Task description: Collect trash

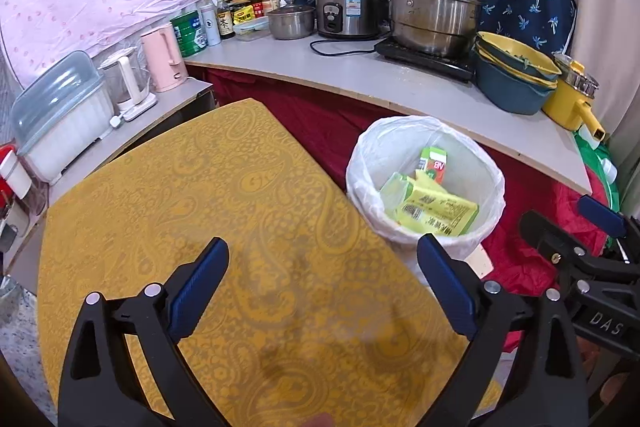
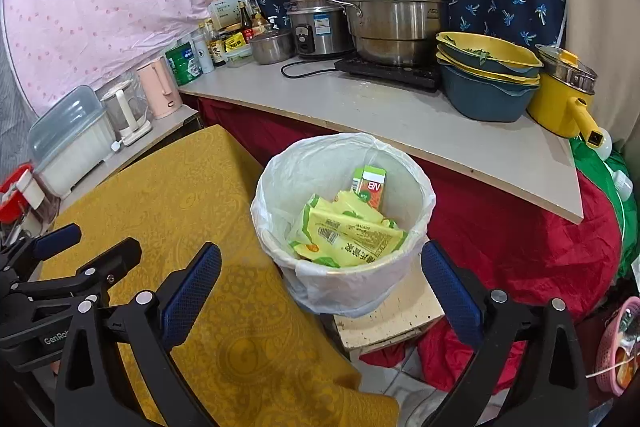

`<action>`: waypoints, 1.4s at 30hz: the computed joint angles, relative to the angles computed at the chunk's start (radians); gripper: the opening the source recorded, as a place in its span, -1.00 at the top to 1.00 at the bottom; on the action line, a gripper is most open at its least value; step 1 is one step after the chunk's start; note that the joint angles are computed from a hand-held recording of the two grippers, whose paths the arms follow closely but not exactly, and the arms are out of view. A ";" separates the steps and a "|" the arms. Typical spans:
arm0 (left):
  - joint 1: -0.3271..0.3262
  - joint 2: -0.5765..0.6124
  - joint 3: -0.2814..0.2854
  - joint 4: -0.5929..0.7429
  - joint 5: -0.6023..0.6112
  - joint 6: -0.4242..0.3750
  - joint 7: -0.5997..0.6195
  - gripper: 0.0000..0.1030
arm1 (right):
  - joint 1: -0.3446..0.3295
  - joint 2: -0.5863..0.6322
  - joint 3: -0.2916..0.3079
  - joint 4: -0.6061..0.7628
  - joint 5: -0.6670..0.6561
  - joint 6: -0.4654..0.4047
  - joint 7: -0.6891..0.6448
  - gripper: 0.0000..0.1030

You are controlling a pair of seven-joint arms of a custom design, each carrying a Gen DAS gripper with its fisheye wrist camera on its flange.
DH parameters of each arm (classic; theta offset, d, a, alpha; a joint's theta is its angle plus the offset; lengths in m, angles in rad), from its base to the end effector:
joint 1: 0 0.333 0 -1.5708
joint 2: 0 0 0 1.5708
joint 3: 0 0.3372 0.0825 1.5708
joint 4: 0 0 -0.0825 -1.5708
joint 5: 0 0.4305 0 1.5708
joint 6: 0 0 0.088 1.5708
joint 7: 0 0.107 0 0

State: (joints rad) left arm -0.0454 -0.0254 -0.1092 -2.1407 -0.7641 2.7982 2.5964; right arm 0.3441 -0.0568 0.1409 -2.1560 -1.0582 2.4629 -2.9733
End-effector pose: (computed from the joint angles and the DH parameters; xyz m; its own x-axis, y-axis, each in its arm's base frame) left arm 0.6116 -0.0629 0.4811 -0.5006 -0.8646 -0.0437 -0.5876 0.3764 -0.7163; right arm 0.5269 0.2800 0.4589 -0.4321 -0.8918 -0.1339 -0.5503 0.3784 -0.7443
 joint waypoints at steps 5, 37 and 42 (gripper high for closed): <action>0.001 -0.026 0.010 -0.038 -0.001 0.007 0.020 -0.77 | 0.008 -0.018 0.010 -0.022 0.015 -0.013 0.009 -0.88; -0.019 -0.031 0.021 -0.102 0.039 0.028 -0.005 -0.78 | 0.030 -0.011 0.021 -0.062 0.024 -0.041 -0.013 -0.88; -0.016 -0.025 0.015 -0.101 0.050 0.027 -0.017 -0.78 | 0.032 -0.007 0.020 -0.063 0.031 -0.046 -0.022 -0.88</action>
State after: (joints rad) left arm -0.0612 -0.0503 -0.0942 -2.2415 -0.7143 2.8248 2.5796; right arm 0.3764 -0.0638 0.1608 -2.2188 -1.0271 2.4166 -2.9956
